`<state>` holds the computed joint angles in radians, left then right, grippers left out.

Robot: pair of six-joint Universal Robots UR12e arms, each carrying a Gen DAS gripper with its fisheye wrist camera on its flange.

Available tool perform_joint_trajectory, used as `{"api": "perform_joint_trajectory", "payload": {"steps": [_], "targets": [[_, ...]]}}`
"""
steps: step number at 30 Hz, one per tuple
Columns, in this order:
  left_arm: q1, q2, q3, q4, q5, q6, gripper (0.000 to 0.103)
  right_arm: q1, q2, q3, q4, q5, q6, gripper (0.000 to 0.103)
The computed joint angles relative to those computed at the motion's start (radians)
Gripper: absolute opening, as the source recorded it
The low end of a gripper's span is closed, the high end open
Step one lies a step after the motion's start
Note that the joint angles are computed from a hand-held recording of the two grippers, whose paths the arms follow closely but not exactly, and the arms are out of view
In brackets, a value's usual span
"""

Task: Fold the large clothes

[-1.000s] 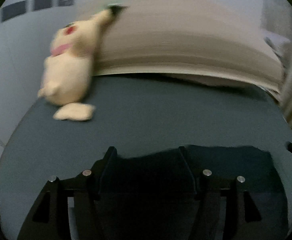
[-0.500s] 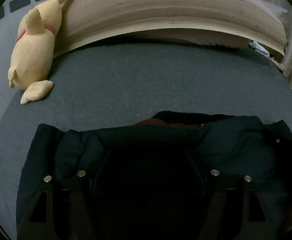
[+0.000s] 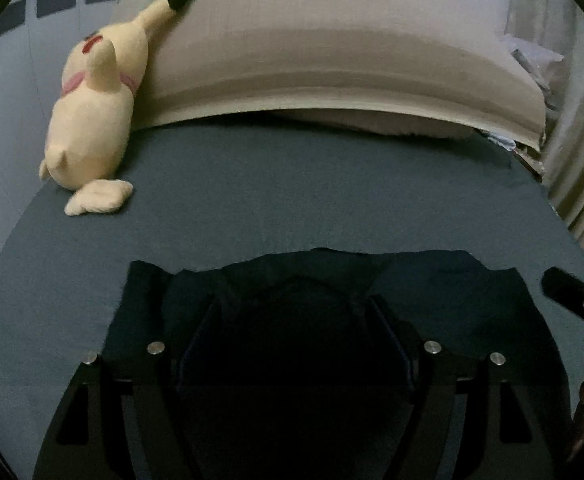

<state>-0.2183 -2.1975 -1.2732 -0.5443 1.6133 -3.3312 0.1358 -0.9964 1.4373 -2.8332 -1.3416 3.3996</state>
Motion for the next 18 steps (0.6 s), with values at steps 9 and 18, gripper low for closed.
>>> {"api": "perform_joint_trajectory", "payload": {"steps": [9, 18], "targets": [[-0.019, -0.043, 0.061, -0.112, 0.088, 0.021, 0.075, 0.057, 0.051, -0.078, 0.09, -0.233, -0.006, 0.103], [-0.021, -0.077, 0.083, -0.138, 0.092, 0.02, 0.082, 0.054, 0.135, -0.185, 0.262, -0.229, -0.006, 0.103]]}}
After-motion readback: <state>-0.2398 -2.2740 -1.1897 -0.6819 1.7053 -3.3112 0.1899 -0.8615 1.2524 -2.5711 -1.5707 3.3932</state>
